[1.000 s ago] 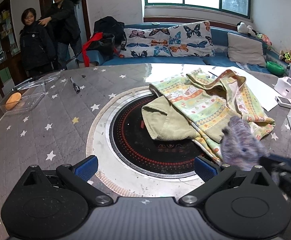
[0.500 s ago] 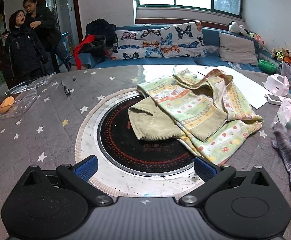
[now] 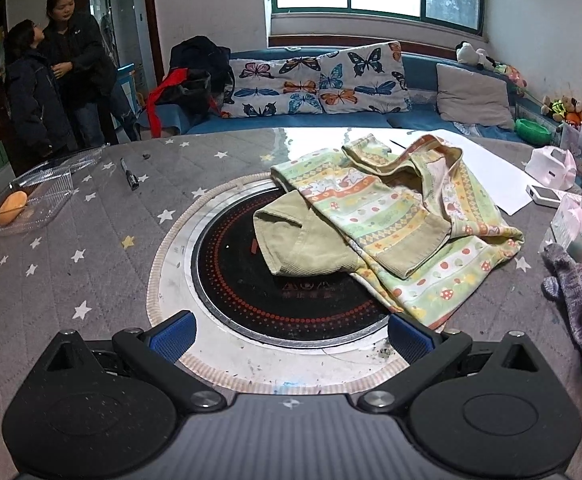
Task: Fold clothes
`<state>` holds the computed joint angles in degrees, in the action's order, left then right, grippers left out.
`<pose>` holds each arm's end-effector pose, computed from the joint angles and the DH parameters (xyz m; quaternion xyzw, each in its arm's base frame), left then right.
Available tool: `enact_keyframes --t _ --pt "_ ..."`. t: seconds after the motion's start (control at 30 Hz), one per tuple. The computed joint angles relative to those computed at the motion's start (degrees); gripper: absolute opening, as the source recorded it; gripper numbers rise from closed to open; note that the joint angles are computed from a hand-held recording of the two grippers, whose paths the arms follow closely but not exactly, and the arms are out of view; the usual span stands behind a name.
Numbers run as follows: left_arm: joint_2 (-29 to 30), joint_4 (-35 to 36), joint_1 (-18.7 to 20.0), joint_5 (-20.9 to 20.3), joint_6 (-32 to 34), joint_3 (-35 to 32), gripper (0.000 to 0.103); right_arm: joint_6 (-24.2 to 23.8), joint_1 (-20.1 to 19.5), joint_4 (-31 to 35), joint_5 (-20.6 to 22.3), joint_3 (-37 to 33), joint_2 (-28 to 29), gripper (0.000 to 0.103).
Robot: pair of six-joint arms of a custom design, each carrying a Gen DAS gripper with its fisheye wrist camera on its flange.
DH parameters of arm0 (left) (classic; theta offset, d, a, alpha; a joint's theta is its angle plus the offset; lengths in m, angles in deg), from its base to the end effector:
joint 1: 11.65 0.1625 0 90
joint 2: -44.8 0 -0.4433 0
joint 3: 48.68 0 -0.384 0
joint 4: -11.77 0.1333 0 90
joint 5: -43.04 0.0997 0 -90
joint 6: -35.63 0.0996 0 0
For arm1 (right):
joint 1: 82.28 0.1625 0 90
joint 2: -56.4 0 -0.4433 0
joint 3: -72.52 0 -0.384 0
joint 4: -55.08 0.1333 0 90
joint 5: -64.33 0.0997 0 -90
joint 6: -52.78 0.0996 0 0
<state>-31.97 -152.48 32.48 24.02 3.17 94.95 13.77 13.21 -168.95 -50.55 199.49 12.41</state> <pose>-0.0967 -0.4107 0.2216 0.0577 0.8113 -0.4066 0.4161 0.1387 -0.4878 0.1100 0.2478 -0.8507 0.3469 0.3075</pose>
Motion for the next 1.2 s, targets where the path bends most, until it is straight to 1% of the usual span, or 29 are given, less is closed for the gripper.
enact_keyframes --t 0.07,0.13,0.17,0.2,0.27,0.33,0.4,0.47,0.5,0.53,0.57,0.6,0.67,0.7,0.77,0.8,0.87,0.97,1.1,1.2 --pt "-0.23 0.12 0.02 0.22 0.06 0.18 0.103 -2.07 0.04 -1.11 -1.65 -1.15 1.82 0.043" --pt "-0.52 0.86 0.34 0.2 -0.65 0.05 0.103 -2.57 -0.57 0.4 -1.99 -1.53 2.07 0.043" --pt "-0.64 1.23 0.51 0.19 -1.01 -0.02 0.103 -2.9 -0.94 0.46 -2.01 -1.33 2.02 0.039" --pt "-0.74 1.37 0.56 0.19 -1.19 -0.01 0.103 -3.53 -1.37 -0.32 -1.93 -0.83 1.91 0.032" --pt "-0.81 1.16 0.66 0.14 -1.2 0.15 0.103 -4.65 -2.2 -1.96 -1.84 0.3 1.5 0.022" --pt "-0.87 1.18 0.78 0.02 -1.18 0.21 0.103 -5.09 -3.01 -4.49 -2.5 1.98 0.46 0.018" --pt "-0.92 1.26 0.94 -0.1 -1.34 0.2 0.103 -5.29 -3.51 -7.62 -4.76 2.85 -0.38 0.016" --pt "-0.96 1.33 1.17 -0.29 -1.57 0.1 0.103 -5.51 -3.94 -10.45 -7.24 3.33 -1.25 0.016" --pt "-1.0 1.36 1.24 -0.37 -1.58 0.03 0.103 -5.7 -4.17 -11.87 -8.45 3.52 -1.68 0.021" --pt "-1.1 1.91 1.26 -0.32 -1.89 -0.09 0.103 -6.45 -4.26 -13.35 -9.09 3.73 -2.03 0.023" --pt "-1.17 2.31 1.27 -0.27 -2.11 -0.18 0.103 -7.64 -4.22 -14.82 -9.19 3.96 -2.36 0.029" --pt "-1.17 2.21 1.19 -0.18 -2.04 -0.13 0.103 -9.04 -3.99 -16.29 -9.03 4.21 -2.64 0.038" --pt "-1.34 2.83 1.19 -0.16 -2.37 -0.27 0.103 -10.65 -3.1 -17.4 -7.67 4.72 -3.38 0.039" --pt "-1.28 3.14 1.27 -0.23 -2.38 -0.49 0.103 -10.56 -2.65 -16.41 -6.45 4.96 -4.0 0.04" --pt "-1.14 3.75 1.41 -0.38 -2.41 -0.94 0.103 -9.28 -1.73 -12.17 -3.13 5.24 -5.55 0.044" --pt "-1.0 3.99 1.39 -0.43 -2.37 -1.16 0.103 -8.78 -1.37 -9.69 -1.54 5.11 -6.15 0.044" --pt "-0.69 4.25 1.29 -0.53 -2.11 -1.54 0.103 -8.22 -0.57 -5.53 0.41 3.95 -5.71 0.045" --pt "0.11 3.45 1.24 -0.44 -0.63 -2.0 0.103 -7.91 0.48 -0.4 2.02 1.05 -3.64 0.045" --pt "1.42 2.08 2.15 -0.82 1.24 -3.18 0.103 -7.3 1.81 6.83 3.38 -3.74 -0.53 0.045" --pt "2.53 0.75 2.92 -0.98 2.83 -4.17 0.103 -8.33 2.92 10.43 3.67 -7.69 2.4 0.045"
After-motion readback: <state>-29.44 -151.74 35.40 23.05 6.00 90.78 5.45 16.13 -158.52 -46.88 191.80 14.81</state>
